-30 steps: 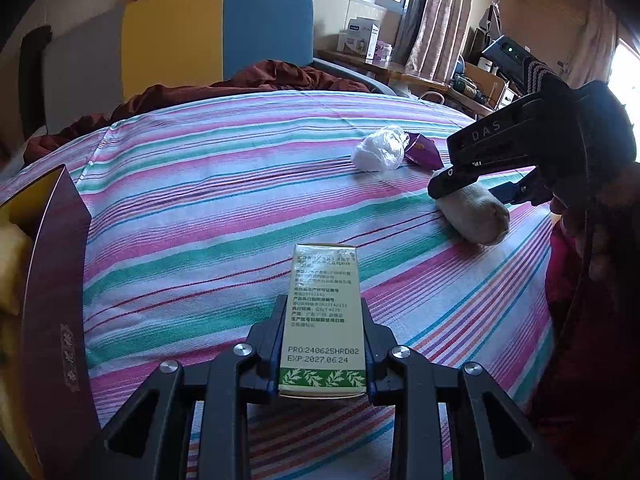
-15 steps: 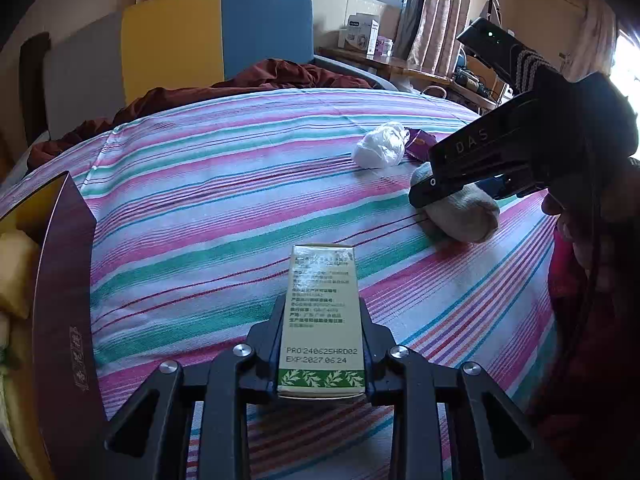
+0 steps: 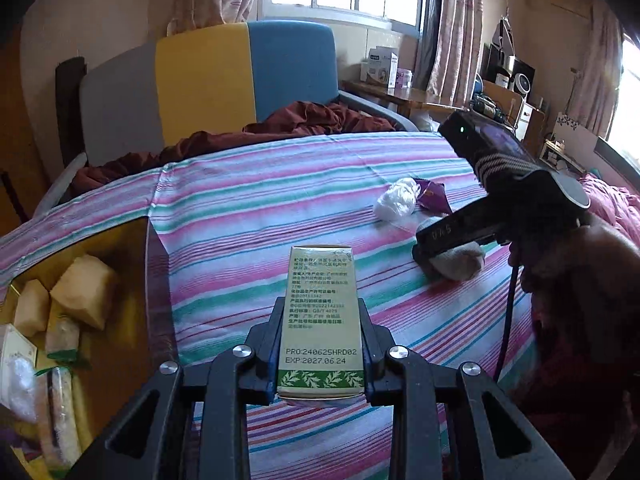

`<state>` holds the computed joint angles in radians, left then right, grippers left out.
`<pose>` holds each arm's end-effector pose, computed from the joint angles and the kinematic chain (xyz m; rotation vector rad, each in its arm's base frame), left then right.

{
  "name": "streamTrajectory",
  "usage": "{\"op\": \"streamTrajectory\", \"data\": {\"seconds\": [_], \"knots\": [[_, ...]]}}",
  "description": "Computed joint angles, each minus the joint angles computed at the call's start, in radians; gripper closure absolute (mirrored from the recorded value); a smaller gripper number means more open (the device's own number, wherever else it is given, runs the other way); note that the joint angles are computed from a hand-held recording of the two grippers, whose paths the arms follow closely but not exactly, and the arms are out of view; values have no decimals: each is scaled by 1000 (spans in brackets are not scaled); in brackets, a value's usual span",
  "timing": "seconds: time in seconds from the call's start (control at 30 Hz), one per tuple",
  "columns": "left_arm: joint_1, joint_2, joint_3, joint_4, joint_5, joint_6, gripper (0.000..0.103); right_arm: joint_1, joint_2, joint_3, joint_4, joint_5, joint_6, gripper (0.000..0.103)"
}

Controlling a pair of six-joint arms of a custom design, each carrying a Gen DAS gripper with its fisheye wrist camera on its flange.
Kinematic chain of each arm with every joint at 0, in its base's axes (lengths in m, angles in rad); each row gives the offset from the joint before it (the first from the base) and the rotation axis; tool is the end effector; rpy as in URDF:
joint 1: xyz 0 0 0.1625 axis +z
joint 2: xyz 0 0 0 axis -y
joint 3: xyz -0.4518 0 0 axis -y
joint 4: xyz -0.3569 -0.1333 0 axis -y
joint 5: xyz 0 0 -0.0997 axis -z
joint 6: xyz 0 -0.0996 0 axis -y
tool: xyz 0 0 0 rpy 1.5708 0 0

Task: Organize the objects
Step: 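Carry the medicine box into the gold tray and open the left gripper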

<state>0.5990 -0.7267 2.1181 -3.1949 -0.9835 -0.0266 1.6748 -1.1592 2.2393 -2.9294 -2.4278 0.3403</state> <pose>-0.3211 -0.4474 0.0538 1.1266 2.4101 -0.6577 0.1057 -0.4542 0.2265 -0.4186 -2.2737 0.5477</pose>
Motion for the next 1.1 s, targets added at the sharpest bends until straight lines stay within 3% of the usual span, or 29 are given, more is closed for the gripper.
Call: {"op": "streamTrajectory", "data": {"seconds": [0.37, 1.1], "knots": [[-4, -79, 45, -5, 63, -32, 73, 24, 25, -17, 25, -47, 0, 48], [89, -224, 113, 7, 192, -102, 73, 48, 38, -38, 80, -80, 27, 47]]}}
